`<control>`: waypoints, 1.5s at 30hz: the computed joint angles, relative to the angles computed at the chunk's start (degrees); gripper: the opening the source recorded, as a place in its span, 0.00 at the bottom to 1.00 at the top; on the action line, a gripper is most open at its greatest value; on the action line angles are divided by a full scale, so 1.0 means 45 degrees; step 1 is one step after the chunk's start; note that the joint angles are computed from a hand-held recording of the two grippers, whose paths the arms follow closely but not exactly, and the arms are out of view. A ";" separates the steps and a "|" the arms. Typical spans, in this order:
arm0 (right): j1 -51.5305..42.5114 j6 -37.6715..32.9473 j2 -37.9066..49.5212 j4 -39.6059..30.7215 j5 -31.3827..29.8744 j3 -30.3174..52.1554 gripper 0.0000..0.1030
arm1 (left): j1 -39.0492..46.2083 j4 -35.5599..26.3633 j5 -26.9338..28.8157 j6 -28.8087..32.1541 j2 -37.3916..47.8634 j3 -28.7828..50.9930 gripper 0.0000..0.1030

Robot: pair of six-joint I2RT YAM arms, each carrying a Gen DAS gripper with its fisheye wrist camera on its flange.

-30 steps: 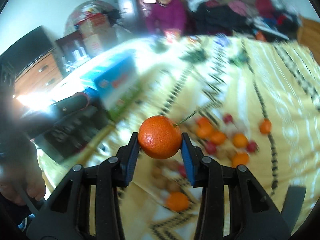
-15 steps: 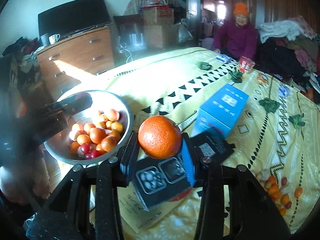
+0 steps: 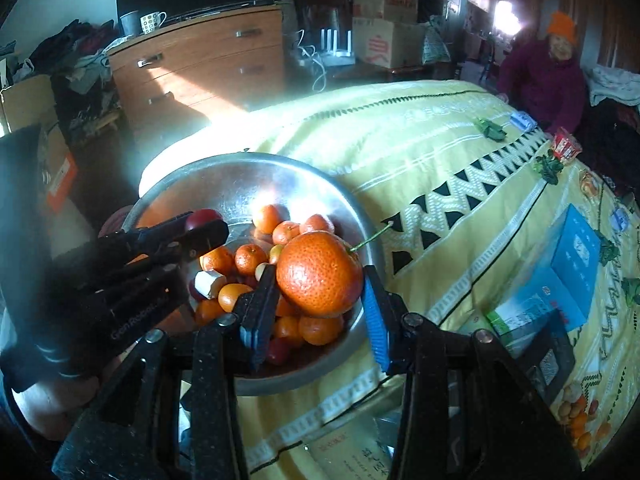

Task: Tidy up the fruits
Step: 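Open the left tool to drop the tomato while the right tool releases the orange into the bowl, then return both tools from the bowl to the fruit pile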

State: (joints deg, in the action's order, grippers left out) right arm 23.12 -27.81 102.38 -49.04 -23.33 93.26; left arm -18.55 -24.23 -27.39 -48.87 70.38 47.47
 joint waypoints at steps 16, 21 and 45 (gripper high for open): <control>-0.2847 0.1207 -0.1302 -0.0089 -0.2696 0.0586 0.85 | -0.1761 -0.1604 -0.1748 -0.0548 0.0861 0.2316 0.78; -0.7781 0.0402 -0.3150 0.0958 -0.5024 -0.1248 0.99 | -0.5847 -0.0500 -0.4020 0.1794 0.3113 0.5526 0.91; -1.4706 -0.3755 0.6238 0.2427 -0.1390 0.1112 1.00 | -0.7540 -0.3569 0.0018 0.0317 1.7576 1.7478 1.00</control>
